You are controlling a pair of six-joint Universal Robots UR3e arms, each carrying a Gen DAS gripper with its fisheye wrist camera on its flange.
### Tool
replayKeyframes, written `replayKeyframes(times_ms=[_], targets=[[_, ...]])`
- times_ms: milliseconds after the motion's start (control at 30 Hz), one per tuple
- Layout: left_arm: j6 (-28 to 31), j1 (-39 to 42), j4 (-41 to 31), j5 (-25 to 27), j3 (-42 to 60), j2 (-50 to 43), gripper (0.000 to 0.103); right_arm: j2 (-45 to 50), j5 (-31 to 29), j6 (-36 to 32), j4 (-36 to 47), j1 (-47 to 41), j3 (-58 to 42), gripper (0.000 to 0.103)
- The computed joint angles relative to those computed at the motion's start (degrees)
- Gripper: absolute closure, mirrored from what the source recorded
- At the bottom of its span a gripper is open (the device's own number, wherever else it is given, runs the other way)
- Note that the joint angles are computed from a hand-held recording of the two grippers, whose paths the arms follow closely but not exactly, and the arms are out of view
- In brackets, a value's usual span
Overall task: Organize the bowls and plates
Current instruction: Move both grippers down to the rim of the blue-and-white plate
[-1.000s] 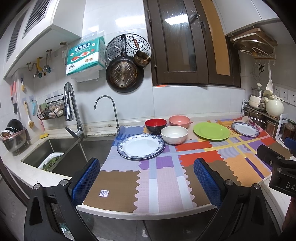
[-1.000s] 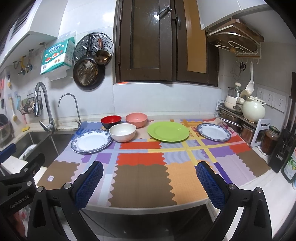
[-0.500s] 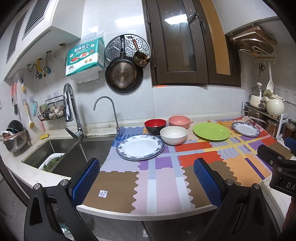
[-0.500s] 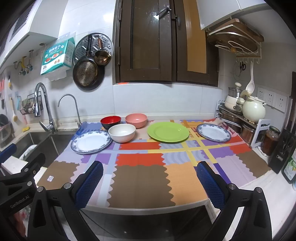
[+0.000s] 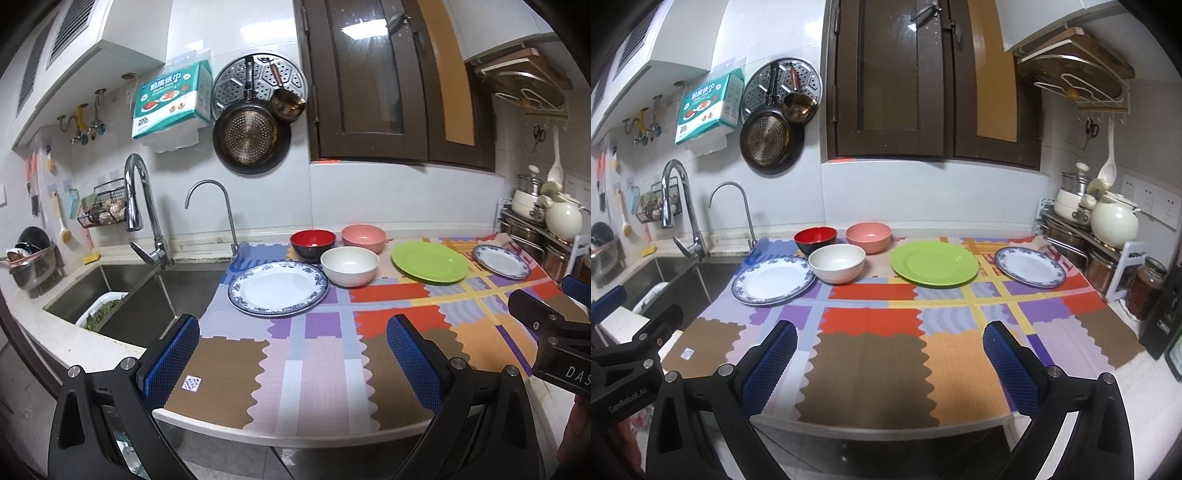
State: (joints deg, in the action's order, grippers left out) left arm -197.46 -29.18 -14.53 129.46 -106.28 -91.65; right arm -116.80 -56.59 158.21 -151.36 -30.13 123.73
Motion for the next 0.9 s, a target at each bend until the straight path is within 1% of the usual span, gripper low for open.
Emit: replayKeyframes(times_ms=[200, 300, 367, 467, 533, 600, 667, 733, 800, 833, 867, 900], targets=[[-4.5, -0.4, -3.5, 4.3, 6.9, -6.6, 0.0, 11.1, 1.8, -1.7, -4.3, 1.5, -5.6, 0.001], [-7.1, -0.9, -5.9, 7.9, 9.3, -9.0, 0.0, 16.3, 3.9, -2.6, -5.1, 2.1, -8.6, 0.001], [-8.7, -0.8, -7.4, 9.2, 9.7, -9.4, 0.0, 19.7, 5.3, -3.0, -5.2, 2.8, -10.6, 0.001], [-9.1, 0.0, -8.5, 10.7, 10.3, -9.9, 0.0, 24.3, 5.9, -3.3, -3.9, 4.6, -14.5, 0.001], [-8.6, 1.1, -8.6, 10.5, 10.5, -9.9, 0.0, 26.4, 5.9, -3.1, -4.0, 5.8, -16.2, 0.001], [-6.9, 2.8, -7.1, 9.9, 10.1, -9.9, 0.0, 28.9, 5.2, -2.1, -4.4, 7.6, -18.4, 0.001], [-3.8, 5.4, -3.8, 8.5, 9.2, -10.1, 0.0, 31.4, 4.0, -0.7, -4.6, 9.8, -21.0, 0.001], [-0.8, 8.2, -0.9, 6.0, 8.3, -9.9, 0.0, 33.9, 2.1, 1.2, -5.5, 12.3, -23.3, 0.001], [3.5, 12.8, 2.4, 0.6, 7.4, -9.7, 0.0, 36.4, -0.3, 3.4, -6.8, 15.0, -25.6, 0.001], [5.0, 14.7, 2.8, -1.6, 7.4, -9.5, 0.0, 38.0, -2.0, 4.8, -7.4, 16.6, -27.2, 0.001], [7.3, 18.0, 2.5, -5.6, 7.7, -9.2, 0.0, 39.6, -3.7, 6.6, -8.1, 18.3, -28.9, 0.001], [8.7, 20.2, 2.8, -8.5, 7.9, -9.2, 0.0, 40.7, -5.0, 8.0, -8.6, 19.6, -30.0, 0.001]])
